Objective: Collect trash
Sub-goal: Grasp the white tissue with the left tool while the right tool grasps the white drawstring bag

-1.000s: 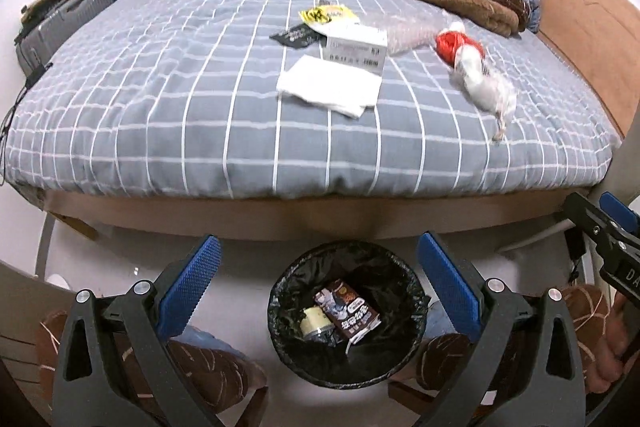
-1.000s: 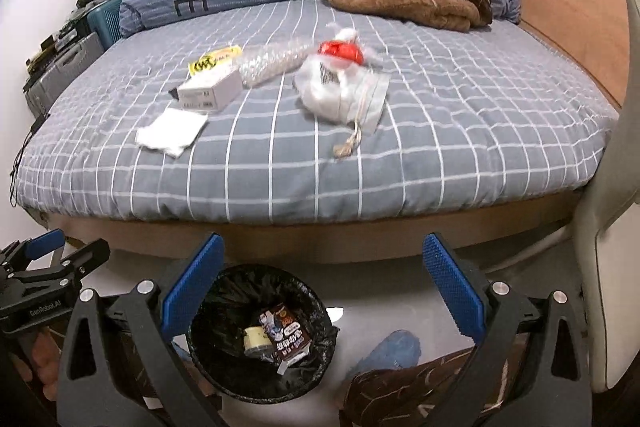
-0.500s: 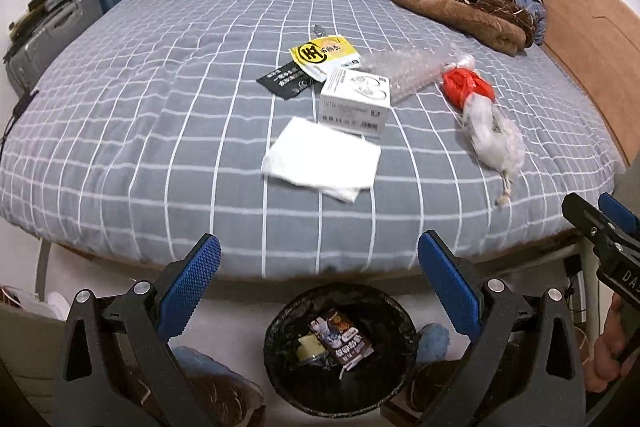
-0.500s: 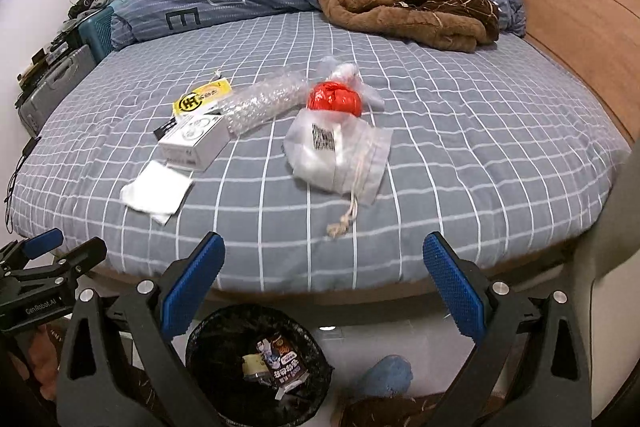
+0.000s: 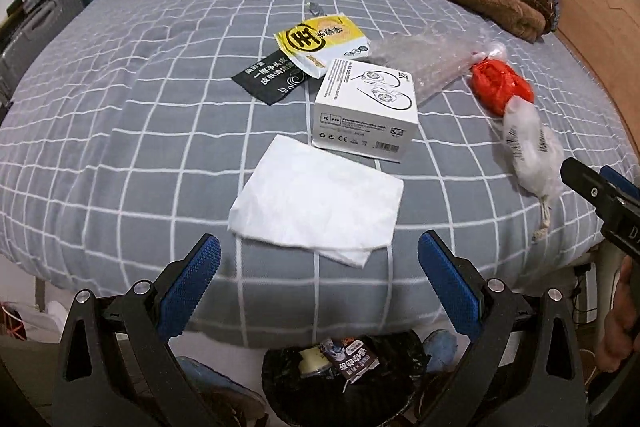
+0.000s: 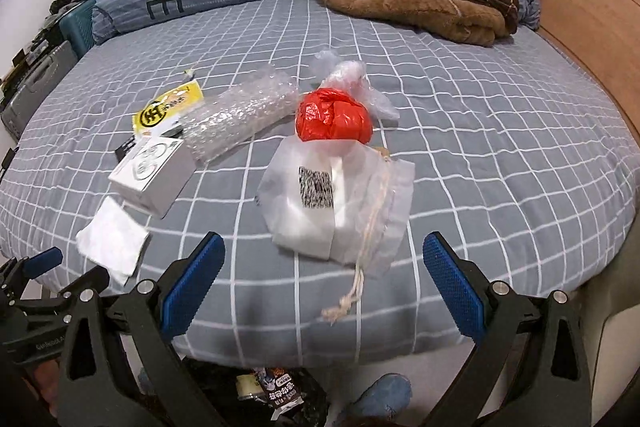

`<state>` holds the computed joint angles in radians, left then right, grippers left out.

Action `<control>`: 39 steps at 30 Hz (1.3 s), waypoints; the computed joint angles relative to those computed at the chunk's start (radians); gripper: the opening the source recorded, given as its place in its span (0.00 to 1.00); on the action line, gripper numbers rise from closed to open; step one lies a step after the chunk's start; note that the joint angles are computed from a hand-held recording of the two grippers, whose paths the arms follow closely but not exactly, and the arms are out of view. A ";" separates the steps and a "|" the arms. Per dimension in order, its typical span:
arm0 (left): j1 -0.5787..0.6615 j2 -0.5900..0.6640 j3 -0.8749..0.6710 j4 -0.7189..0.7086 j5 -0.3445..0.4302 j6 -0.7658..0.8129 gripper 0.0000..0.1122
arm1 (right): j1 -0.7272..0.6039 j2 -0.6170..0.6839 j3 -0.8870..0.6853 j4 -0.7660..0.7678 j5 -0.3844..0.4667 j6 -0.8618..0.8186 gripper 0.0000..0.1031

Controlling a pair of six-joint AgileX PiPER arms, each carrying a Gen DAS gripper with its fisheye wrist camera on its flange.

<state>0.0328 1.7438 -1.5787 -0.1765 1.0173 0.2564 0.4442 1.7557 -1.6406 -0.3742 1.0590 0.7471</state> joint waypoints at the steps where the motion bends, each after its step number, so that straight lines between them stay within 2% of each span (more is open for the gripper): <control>1: -0.005 0.015 -0.011 0.004 -0.002 -0.004 0.87 | -0.007 0.009 -0.007 0.005 -0.003 -0.008 0.93; 11: -0.044 0.127 -0.077 0.053 -0.007 -0.046 0.84 | -0.070 0.152 -0.137 0.077 0.000 -0.076 0.93; 16: -0.059 0.140 -0.074 0.079 -0.016 -0.072 0.81 | -0.098 0.194 -0.165 0.139 0.000 -0.099 0.85; 20: -0.071 0.148 -0.083 0.104 0.000 -0.083 0.66 | -0.105 0.219 -0.187 0.158 0.026 -0.105 0.77; 22: -0.069 0.149 -0.092 0.090 0.020 -0.074 0.56 | -0.111 0.223 -0.182 0.176 0.030 -0.104 0.67; 24: -0.065 0.145 -0.091 0.065 0.033 -0.061 0.42 | -0.114 0.219 -0.165 0.185 0.021 -0.109 0.57; 25: -0.060 0.144 -0.091 0.058 0.035 -0.053 0.38 | -0.113 0.220 -0.165 0.187 0.022 -0.114 0.52; 27: -0.050 0.137 -0.080 0.035 0.032 -0.037 0.18 | -0.110 0.217 -0.166 0.188 0.025 -0.125 0.44; 29: -0.033 0.132 -0.076 -0.010 0.041 -0.008 0.09 | -0.109 0.212 -0.165 0.186 0.026 -0.128 0.39; 34: -0.036 0.094 -0.035 -0.017 0.008 0.017 0.05 | -0.098 0.192 -0.153 0.160 0.031 -0.122 0.36; 39: -0.034 0.065 -0.015 -0.026 0.008 0.031 0.05 | -0.091 0.168 -0.138 0.145 0.033 -0.119 0.36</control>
<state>-0.0011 1.8092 -1.5938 -0.2026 1.0256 0.2872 0.3528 1.9238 -1.7789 -0.2291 1.0923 0.6283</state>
